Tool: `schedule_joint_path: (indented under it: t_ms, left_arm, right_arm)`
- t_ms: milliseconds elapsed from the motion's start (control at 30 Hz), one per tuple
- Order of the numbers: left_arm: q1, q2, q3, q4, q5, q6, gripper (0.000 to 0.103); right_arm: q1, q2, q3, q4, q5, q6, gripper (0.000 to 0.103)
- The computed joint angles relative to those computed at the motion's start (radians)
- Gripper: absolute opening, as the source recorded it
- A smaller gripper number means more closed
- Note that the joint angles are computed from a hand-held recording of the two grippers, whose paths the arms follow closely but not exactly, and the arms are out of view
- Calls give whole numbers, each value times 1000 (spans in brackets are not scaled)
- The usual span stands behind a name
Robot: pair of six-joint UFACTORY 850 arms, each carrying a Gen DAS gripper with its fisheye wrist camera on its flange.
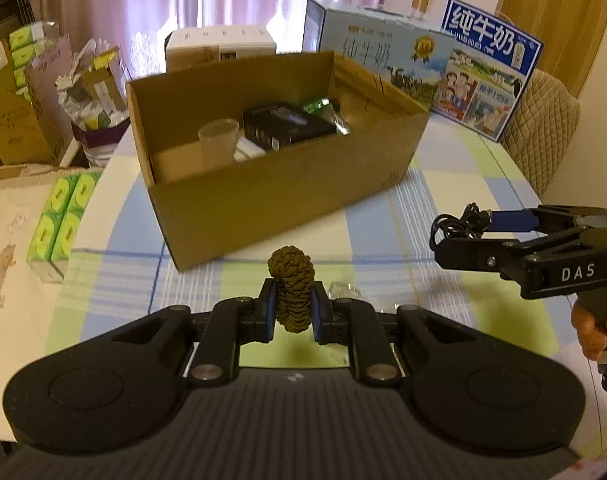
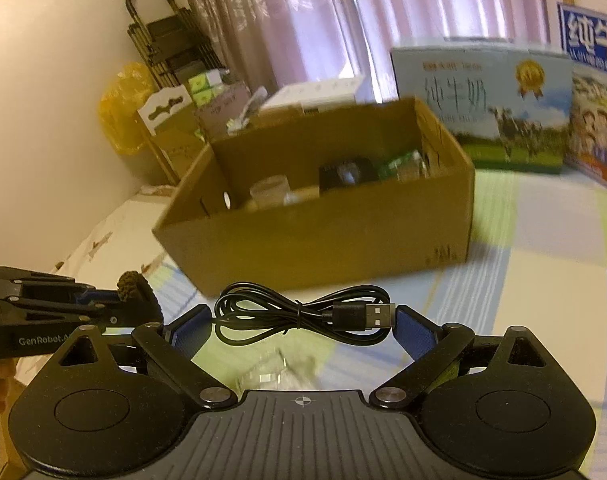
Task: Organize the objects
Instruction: 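Carry the USB cable and hair tie into the cardboard box and release both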
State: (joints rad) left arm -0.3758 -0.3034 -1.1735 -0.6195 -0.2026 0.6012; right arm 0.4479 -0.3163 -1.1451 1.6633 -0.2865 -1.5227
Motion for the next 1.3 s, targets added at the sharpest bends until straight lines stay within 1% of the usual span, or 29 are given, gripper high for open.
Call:
schedule_joint_path:
  t_ms: [133, 267, 300, 367, 400, 500, 567, 633, 700, 733, 833, 933, 1000, 1233, 1267, 1300]
  left_arm:
    - [7, -21, -43, 37, 14, -24, 14]
    - [13, -53, -105, 141, 29, -112, 14]
    - [15, -64, -126, 181, 33, -147, 14]
    - [21, -84, -160, 193, 35, -151, 14]
    - [23, -99, -184, 240, 32, -193, 14]
    - [31, -148, -260, 358, 15, -294, 14]
    - [36, -185, -316, 450, -9, -380, 14]
    - [43, -225, -375, 497, -44, -416, 14]
    - [46, -265, -433, 551, -80, -451, 14]
    - [47, -281, -455, 559, -90, -450, 14]
    - [54, -332, -527, 555, -139, -428, 14]
    - [59, -383, -597, 551, -184, -416, 14]
    - [63, -413, -636, 543, -210, -406, 14]
    - [69, -477, -721, 521, -266, -373, 14]
    - [70, -485, -731, 520, -274, -371, 14]
    - [71, -492, -741, 520, -280, -369, 14]
  right_arm:
    - [3, -32, -67, 22, 9, -43, 93]
    - [4, -82, -160, -13, 22, -27, 93]
    - [4, -100, -191, -57, 30, 15, 93]
    - [1, -135, -250, -156, 34, 109, 93]
    - [-1, -154, -283, -214, 33, 165, 93]
    - [-5, -219, -387, -480, 24, 415, 93]
    - [-7, -265, -458, -660, 2, 582, 93]
    - [-11, -306, -515, -789, -25, 708, 93]
    - [-14, -352, -580, -909, -69, 813, 93]
    - [-13, -373, -612, -977, -88, 871, 93]
    - [-11, -430, -690, -1113, -155, 984, 93]
    - [-10, -507, -808, -1259, -267, 1128, 93]
    - [-12, -558, -886, -1307, -341, 1176, 93]
    - [-15, -727, -1160, -1396, -560, 1280, 93]
    - [-14, -755, -1209, -1402, -602, 1286, 93]
    - [-15, -797, -1282, -1403, -664, 1287, 93]
